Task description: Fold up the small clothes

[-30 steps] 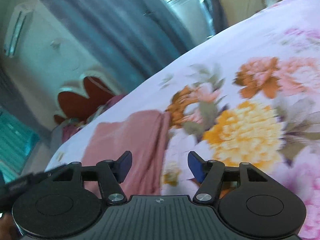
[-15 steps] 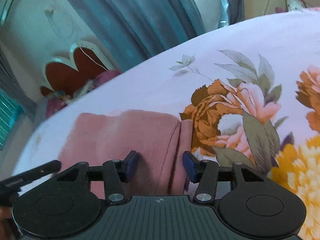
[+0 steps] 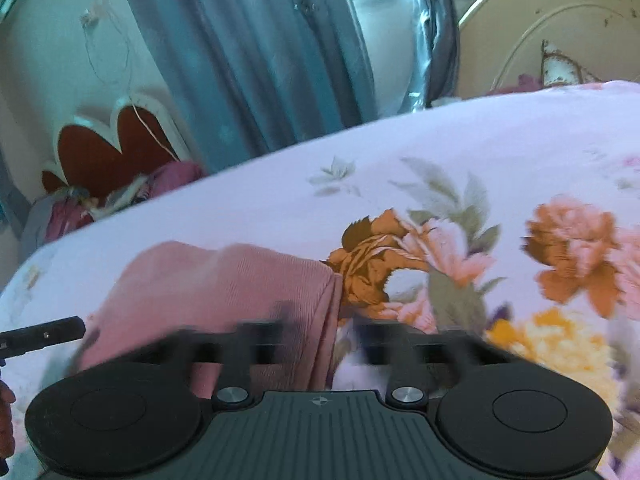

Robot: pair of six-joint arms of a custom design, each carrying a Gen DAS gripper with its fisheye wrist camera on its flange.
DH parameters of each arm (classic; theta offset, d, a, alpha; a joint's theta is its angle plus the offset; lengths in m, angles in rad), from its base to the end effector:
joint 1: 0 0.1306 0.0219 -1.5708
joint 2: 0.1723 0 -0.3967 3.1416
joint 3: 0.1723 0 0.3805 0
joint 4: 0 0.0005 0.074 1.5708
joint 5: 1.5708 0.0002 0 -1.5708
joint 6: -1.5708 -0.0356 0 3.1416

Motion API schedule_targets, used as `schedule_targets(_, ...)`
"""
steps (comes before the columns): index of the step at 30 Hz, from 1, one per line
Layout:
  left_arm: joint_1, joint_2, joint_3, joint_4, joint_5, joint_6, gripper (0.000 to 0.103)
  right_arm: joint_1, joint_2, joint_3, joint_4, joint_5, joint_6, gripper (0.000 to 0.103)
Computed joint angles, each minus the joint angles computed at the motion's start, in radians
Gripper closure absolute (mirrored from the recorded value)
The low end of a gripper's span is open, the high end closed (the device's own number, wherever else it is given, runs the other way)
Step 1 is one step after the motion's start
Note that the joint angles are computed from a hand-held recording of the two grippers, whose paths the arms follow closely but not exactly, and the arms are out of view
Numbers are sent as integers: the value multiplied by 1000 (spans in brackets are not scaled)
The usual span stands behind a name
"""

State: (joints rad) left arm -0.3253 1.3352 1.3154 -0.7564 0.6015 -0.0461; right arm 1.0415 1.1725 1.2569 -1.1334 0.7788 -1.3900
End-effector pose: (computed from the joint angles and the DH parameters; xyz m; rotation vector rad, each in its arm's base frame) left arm 0.4206 -0.1637 0.4464 0.7207 2.2108 -0.8429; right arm 0.2045 0.2991 0.4631 0.6282 2.1571 0.2405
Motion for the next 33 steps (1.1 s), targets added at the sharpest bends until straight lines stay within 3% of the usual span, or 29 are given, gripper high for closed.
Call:
schedule_targets(3, 28, -69, -68, 6, 18, -19, 60, 86, -25, -8, -15, -12, -86, 45)
schedule_targets(6, 23, -93, -106, -18, -18, -45, 60, 149, -27, -23, 18, -38, -114, 50)
schedule_targets(9, 0, -82, -124, -39, -55, -30, 60, 133, 9, -14, 50, -132, -75, 67)
schedule_targets(11, -8, -83, -134, -19, -70, -5, 60, 123, 43, 16, 10, -158, -47, 91)
schedule_targets(14, -31, -103, -127, -19, -85, -17, 60, 126, 38, 38, -30, -118, -44, 92)
schedule_targets(16, -58, -107, -121, -37, -140, -48, 59, 134, 32, 52, -56, -104, -38, 92)
schedule_targets(19, -73, -111, -139, -29, -193, -60, 56, 123, 39, 32, -53, -189, -46, 92)
schedule_targets(22, -49, -137, -134, -40, -163, -50, 59, 152, 45, 50, -103, -122, -101, 89)
schedule_targets(24, -35, -169, -142, -7, -127, -55, 59, 204, 81, 131, -248, 11, -177, 78)
schedule_targets(25, -40, -173, -134, -1, -121, -61, 59, 218, 96, 164, -282, 61, -168, 76)
schedule_targets(27, -66, -153, -114, 9, -120, -86, 59, 195, 110, 187, -253, 79, -91, 76)
schedule_targets(30, -115, -107, -94, 14, -147, -104, 59, 119, 127, 156, -108, 10, 79, 76)
schedule_targets(31, -131, -89, -90, 6, -162, -117, 59, 101, 139, 148, -94, -25, 120, 77)
schedule_targets(32, -140, -75, -90, 0, -191, -140, 57, 83, 162, 149, -128, -56, 132, 78)
schedule_targets(33, -145, -66, -93, -8, -216, -163, 57, 75, 188, 149, -195, -66, 104, 91)
